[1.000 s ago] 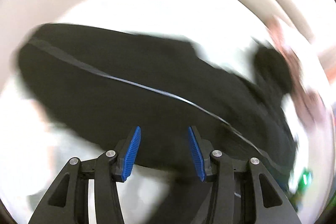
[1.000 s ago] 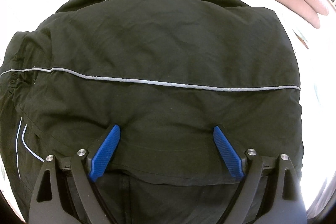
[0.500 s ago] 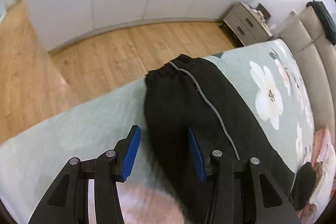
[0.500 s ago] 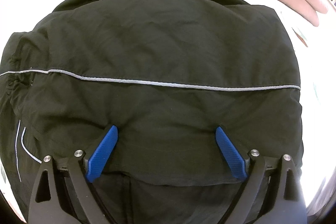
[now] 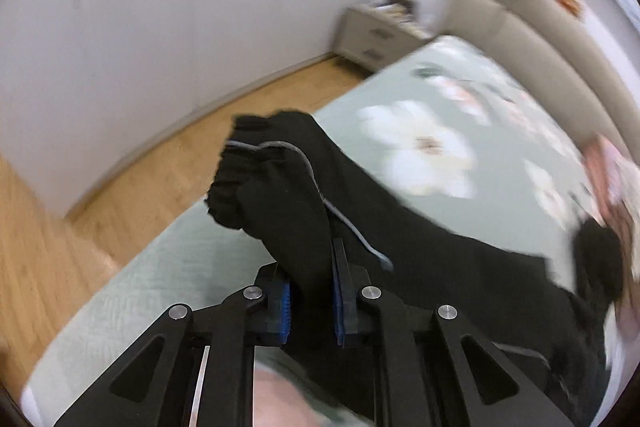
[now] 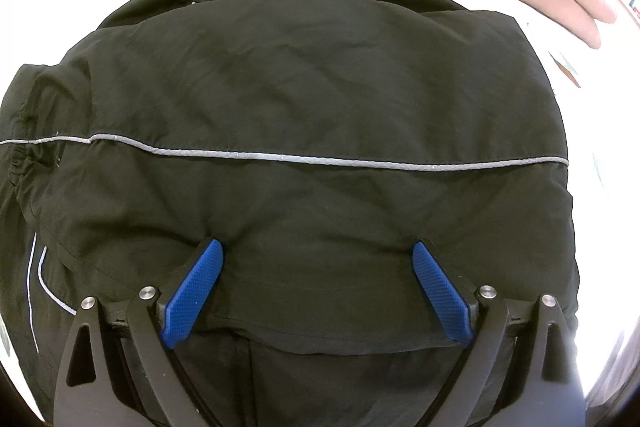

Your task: Fold large clothes

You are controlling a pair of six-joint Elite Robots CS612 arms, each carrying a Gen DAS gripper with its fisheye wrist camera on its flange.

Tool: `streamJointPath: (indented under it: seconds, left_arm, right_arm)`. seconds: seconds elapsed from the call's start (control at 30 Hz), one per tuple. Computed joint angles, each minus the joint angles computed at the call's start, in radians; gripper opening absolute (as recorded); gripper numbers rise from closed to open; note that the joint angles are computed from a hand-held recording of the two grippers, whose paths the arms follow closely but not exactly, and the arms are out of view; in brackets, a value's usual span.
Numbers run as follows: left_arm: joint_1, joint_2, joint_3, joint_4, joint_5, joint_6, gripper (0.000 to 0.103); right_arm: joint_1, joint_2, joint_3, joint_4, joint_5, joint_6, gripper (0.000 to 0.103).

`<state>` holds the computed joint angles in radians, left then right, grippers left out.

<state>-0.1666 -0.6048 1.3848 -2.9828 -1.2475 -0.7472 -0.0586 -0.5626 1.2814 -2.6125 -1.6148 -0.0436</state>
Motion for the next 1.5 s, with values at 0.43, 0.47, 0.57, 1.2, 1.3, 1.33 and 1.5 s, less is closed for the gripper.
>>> streamJointPath:
  seconds: [0.43,0.47,0.57,1.2,1.3,1.33,1.5]
  left_arm:
    - [-0.198,0.012,-0.097,-0.080,-0.196,0.430,0.015]
    - [-0.215,0.025,-0.115,-0.073,-0.226,0.439,0.014]
    - [-0.247,0.063,-0.172,-0.052,-0.321,0.385,0.015]
    - [-0.243,0.249,-0.416,0.046,-0.932,-0.072,0.060]
    - [-0.238,0.224,-0.382,0.035,-0.914,-0.062,0.062]
    - [-0.235,0.217,-0.372,0.026,-0.909,-0.068,0.062]
    - [-0.230,0.175,-0.308,0.010,-0.799,-0.052,0.062]
  right_arm:
    - [-0.045,-0.076,0.104,-0.054,0.201,-0.066,0.093]
    - [-0.049,-0.084,0.115,-0.059,0.204,-0.079,0.093]
    - [-0.063,-0.108,0.154,-0.089,0.211,-0.103,0.093]
    - [-0.177,-0.128,0.119,0.038,0.466,-0.143,0.092]
    - [-0.181,-0.119,0.097,0.081,0.500,-0.162,0.092]
    - [-0.182,-0.112,0.087,0.096,0.513,-0.157,0.092]
    - [-0.182,-0.036,-0.020,0.184,0.580,-0.063,0.092]
